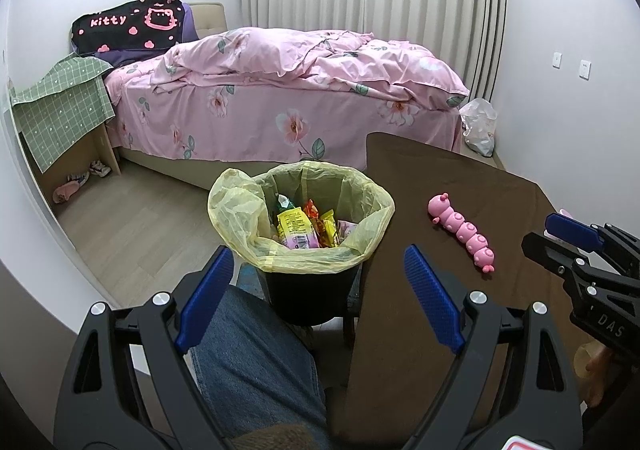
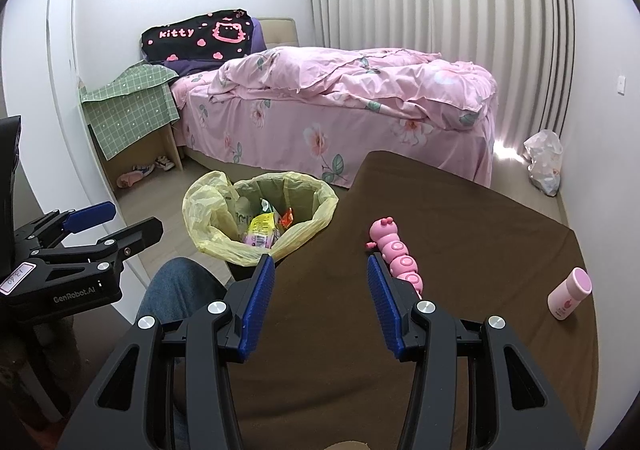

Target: Collect trash

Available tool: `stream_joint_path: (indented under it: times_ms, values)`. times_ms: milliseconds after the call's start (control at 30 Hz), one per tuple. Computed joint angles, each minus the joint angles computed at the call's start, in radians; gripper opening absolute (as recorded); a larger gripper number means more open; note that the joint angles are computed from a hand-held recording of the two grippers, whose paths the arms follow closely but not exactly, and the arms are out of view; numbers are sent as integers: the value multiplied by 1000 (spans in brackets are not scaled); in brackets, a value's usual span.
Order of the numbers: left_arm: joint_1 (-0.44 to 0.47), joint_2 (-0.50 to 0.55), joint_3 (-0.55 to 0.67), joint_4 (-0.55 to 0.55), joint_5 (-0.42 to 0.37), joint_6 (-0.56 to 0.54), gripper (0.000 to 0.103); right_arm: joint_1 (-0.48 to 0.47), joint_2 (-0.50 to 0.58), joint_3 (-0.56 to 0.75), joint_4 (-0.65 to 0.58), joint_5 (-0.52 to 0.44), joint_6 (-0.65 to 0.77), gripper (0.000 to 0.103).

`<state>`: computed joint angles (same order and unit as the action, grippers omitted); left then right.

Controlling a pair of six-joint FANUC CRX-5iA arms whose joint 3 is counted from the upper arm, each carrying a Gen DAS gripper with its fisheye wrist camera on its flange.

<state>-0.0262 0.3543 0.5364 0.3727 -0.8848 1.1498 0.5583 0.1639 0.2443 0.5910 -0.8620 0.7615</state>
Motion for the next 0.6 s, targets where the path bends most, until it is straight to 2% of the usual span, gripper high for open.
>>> stream_joint_path:
  times_ms: [400,567,600]
  values:
    - [-8,-11,-15,-29,17,11,83,3,4,3,5,-7,3,46]
    - [-27,78,79,38,-121,19,83,-42,-45,-96,106,11,-93,46]
    - [-42,88,88,25,-124,13,85,-57,-55,-114,103,17,-98,53]
